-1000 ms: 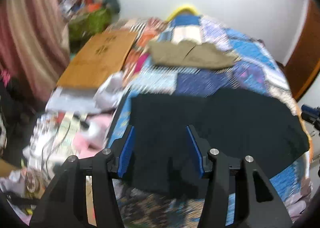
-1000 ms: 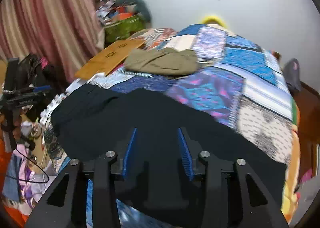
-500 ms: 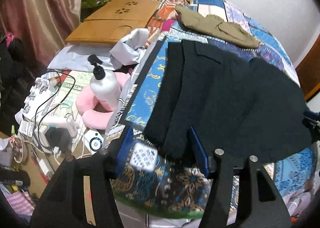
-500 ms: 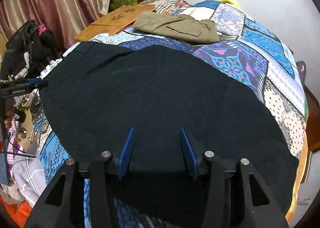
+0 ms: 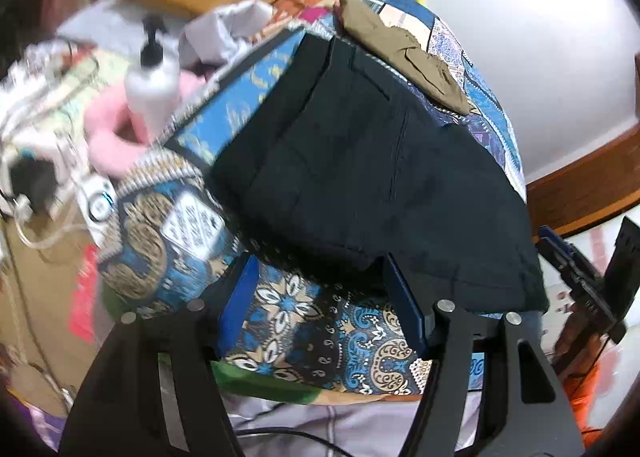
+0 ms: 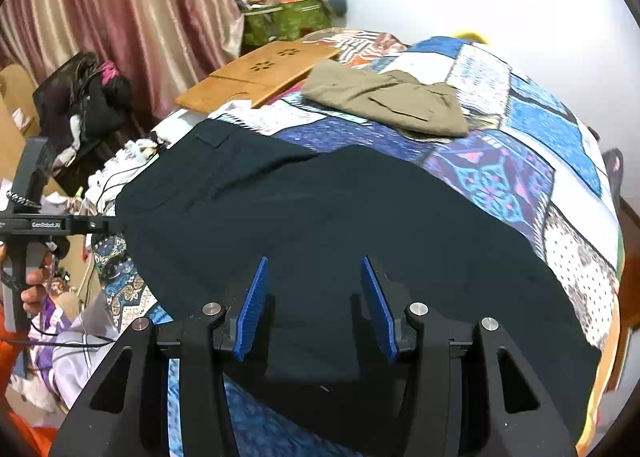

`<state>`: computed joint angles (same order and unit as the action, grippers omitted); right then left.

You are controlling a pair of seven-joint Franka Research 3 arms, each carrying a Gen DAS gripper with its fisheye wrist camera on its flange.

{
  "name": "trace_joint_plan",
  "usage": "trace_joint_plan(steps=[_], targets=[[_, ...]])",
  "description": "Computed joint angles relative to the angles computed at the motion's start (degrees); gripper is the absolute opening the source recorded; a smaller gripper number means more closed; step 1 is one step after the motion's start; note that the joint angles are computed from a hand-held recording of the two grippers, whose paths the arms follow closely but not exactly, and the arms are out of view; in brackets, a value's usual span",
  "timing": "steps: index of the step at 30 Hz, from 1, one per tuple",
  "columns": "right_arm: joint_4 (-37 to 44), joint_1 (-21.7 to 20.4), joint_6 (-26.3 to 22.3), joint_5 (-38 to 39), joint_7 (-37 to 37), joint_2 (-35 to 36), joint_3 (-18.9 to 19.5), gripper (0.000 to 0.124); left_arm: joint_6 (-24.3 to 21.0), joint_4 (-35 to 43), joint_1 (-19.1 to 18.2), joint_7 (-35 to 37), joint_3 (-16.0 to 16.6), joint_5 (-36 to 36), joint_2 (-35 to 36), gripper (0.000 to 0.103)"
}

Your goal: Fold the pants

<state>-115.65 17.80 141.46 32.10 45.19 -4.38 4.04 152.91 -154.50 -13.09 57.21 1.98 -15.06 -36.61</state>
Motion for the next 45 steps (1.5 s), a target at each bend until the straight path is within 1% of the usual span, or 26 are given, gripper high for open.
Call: trace_joint_plan(steps=[3,5,6,8,11,14,17,20,21,22,23,25,26,27,28,30,32,34,36,38,40,43,45], targets=[[0.1,0.2,0.0,-2.0,1.2,1.2,0.5,0.044,2.6,-0.6,0.6,-1.4,-0.9,0.3,0.6,0.064],[0.5,0.1,-1.3,-3.7,2.9,2.2,0.5,0.044,3.2,0.2,1.2,-2.2,-1.4,1.3,1.8,0.064],[0.9,0.0,-2.5,-4.2,3.6,2.8,0.4,0.044,3.4,0.4,1.2,-2.3,-1.2,1.4,2.1,0.064],[0.6,-0.3,-3.1,-2.6,2.3,2.7,0.2,0.045,4.4,0.9,0.6,-2.1,-0.2,0.8,3.2,0.065],[1.1,-0.6,-4.8,-2.5,2.4,2.6,0.1,0.045,5.9,0.9,-0.5,-0.9,1.5,-0.8,4.3,0.065],[0.9,-0.7,-5.0,-2.2,2.0,2.5,0.1,0.045,7.7,0.8,-1.0,0.2,2.2,-2.1,5.5,0.066],[0.8,-0.8,-5.2,-2.0,1.7,2.4,0.1,0.045,8.8,1.4,0.1,0.2,1.3,-1.1,7.1,0.066],[0.8,-0.9,-5.5,-1.3,1.5,2.4,0.0,0.045,8.2,3.4,1.6,-0.3,0.2,0.5,9.3,0.065],[1.0,-0.9,-5.6,-1.2,1.6,2.5,0.0,0.045,7.5,4.0,2.6,-0.8,-0.5,1.5,9.7,0.060],[0.9,-0.9,-5.5,-1.2,1.6,2.5,0.0,0.045,6.6,4.7,4.0,-1.7,-1.8,3.4,10.1,0.050],[0.9,-1.0,-5.6,-1.1,1.7,2.4,0.0,0.045,5.7,5.3,5.1,-2.2,-2.6,5.0,10.5,0.047],[1.0,-1.0,-5.7,-1.1,1.8,2.5,0.0,0.045,5.1,6.3,5.2,-1.5,-2.6,6.1,11.1,0.037],[1.0,-1.0,-5.8,-1.2,1.9,2.5,0.0,0.045,4.8,6.6,5.8,-1.8,-3.1,7.1,11.2,0.036],[1.1,-1.0,-5.9,-1.3,2.2,2.5,0.0,0.045,4.6,7.0,6.8,-2.5,-4.2,8.9,11.2,0.031],[1.2,-1.0,-5.9,-1.6,2.5,2.5,0.1,0.044,4.4,7.3,8.5,-3.9,-6.0,11.7,10.9,0.025],[1.8,-1.1,-6.5,-2.1,3.3,2.8,0.1,0.044,4.3,7.8,10.5,-6.1,-8.1,16.3,10.1,0.024],[2.8,-1.1,-7.2,-2.8,4.3,3.2,0.1,0.044,4.6,8.3,11.6,-8.0,-9.4,19.8,9.6,0.022],[3.7,-1.1,-7.4,-3.1,5.5,3.5,0.2,0.044,3.6,9.3,13.9,-10.5,-11.9,25.4,8.7,0.020],[4.4,-0.9,-7.4,-1.7,5.1,3.6,0.3,0.044,2.3,10.4,16.0,-13.1,-14.4,31.4,7.6,0.019],[4.9,-0.5,-7.0,-0.9,4.7,3.6,0.7,0.045,1.3,11.1,16.8,-14.8,-15.5,35.9,6.4,0.019],[5.7,0.0,-7.3,0.1,4.0,4.0,1.1,0.044,0.4,11.9,16.7,-15.6,-15.8,39.1,5.6,0.018],[6.7,0.9,-8.3,-0.6,3.4,5.1,1.7,0.044,-0.7,12.7,16.4,-16.8,-16.2,42.7,4.3,0.018],[7.4,1.5,-10.1,-2.2,4.0,6.4,2.1,0.044,-1.2,13.3,16.0,-17.3,-16.0,44.1,3.6,0.018]])
